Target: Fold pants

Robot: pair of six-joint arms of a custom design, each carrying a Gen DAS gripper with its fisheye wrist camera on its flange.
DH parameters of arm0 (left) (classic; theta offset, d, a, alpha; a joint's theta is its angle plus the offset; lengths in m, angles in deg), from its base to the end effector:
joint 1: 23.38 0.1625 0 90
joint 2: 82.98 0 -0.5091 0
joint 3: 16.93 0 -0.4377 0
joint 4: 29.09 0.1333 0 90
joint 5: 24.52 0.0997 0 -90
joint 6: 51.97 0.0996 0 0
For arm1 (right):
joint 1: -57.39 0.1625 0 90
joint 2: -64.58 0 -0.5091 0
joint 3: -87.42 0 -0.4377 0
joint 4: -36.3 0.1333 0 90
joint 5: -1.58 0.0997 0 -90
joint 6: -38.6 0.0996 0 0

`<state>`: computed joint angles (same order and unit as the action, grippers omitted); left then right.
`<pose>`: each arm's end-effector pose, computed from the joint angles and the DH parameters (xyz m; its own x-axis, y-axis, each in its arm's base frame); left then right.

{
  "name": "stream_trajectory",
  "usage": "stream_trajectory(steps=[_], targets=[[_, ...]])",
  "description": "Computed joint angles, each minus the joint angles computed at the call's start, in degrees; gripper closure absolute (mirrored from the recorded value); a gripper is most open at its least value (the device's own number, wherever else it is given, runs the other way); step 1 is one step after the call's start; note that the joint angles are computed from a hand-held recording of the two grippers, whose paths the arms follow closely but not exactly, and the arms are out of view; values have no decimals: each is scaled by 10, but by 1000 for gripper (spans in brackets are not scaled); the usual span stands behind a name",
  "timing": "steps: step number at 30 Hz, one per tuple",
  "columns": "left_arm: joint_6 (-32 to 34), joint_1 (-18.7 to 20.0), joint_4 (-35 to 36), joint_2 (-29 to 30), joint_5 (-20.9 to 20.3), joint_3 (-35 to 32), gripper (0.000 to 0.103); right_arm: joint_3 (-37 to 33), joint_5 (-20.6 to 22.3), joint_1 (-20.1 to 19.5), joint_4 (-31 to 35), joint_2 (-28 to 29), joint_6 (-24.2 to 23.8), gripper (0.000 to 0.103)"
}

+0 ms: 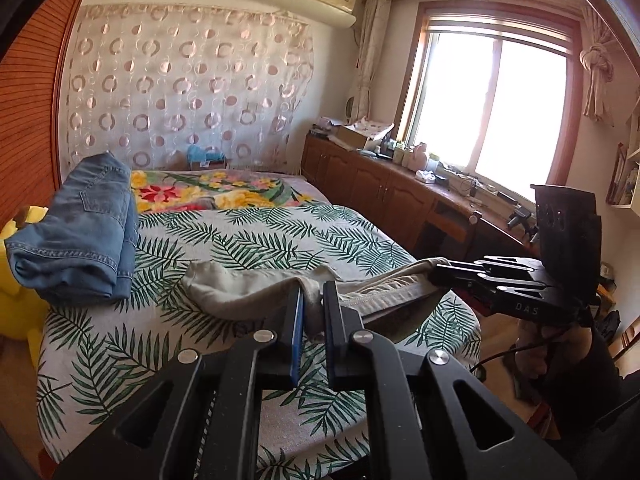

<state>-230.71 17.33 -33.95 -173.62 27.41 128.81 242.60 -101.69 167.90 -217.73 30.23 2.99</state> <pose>-0.0384 -0.2899 0.1885 -0.7994 0.3505 -0.4880 0.6004 0.4938 -0.6290 0.2208 -0.2751 0.0715 -0.6372 -0.5551 0.5346 -0.7705 0.4422 -0.4591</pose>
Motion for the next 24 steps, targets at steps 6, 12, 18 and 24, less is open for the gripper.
stream_trajectory(steps=[6, 12, 18, 24], targets=[[44, 52, -32, 26, 24, -14, 93, -3, 5, -10, -28, 22, -17, 93], [107, 145, -88, 83, 76, -58, 93, -52, 4, -37, -21, 41, -29, 93], [125, 166, -91, 102, 76, -81, 93, -100, 1, -47, 32, 40, -21, 93], [131, 165, -91, 94, 68, -85, 93, -131, -1, -34, 63, 32, -17, 93]])
